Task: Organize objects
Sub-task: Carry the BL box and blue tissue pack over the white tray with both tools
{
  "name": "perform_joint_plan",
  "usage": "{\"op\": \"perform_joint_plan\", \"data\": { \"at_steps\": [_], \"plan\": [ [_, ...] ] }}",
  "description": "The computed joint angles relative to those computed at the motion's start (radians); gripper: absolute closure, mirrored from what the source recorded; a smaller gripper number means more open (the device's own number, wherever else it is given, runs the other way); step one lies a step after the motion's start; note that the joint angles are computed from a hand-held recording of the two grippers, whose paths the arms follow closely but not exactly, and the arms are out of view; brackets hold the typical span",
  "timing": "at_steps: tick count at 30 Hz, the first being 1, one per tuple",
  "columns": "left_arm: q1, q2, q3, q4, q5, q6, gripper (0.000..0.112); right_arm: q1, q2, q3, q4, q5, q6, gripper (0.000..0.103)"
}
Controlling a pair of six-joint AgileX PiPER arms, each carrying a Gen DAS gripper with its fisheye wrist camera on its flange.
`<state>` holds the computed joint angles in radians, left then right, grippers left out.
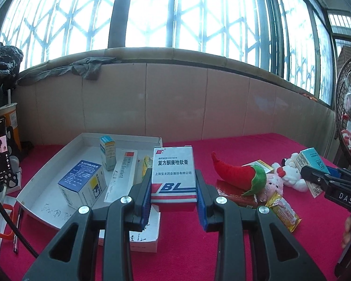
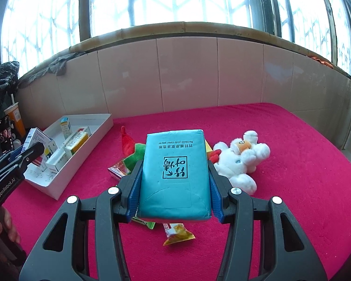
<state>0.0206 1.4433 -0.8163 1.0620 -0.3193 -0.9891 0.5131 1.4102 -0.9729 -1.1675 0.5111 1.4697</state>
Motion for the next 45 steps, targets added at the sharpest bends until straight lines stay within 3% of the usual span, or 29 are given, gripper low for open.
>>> {"op": "perform_joint_plan", "data": {
  "at_steps": [26, 45],
  "plan": [
    [0.236, 0.016, -0.038, 0.186, -0.138, -0.233, 0.08, 0.128, 0.107, -0.201, 0.068, 0.067, -0.18, 0.054],
    [0.339, 0.056, -0.077, 0.225, -0.181, -0.304, 0.08, 0.191, 0.215, -0.388, 0.179, 0.082, -0.356, 0.054]
  ]
}}
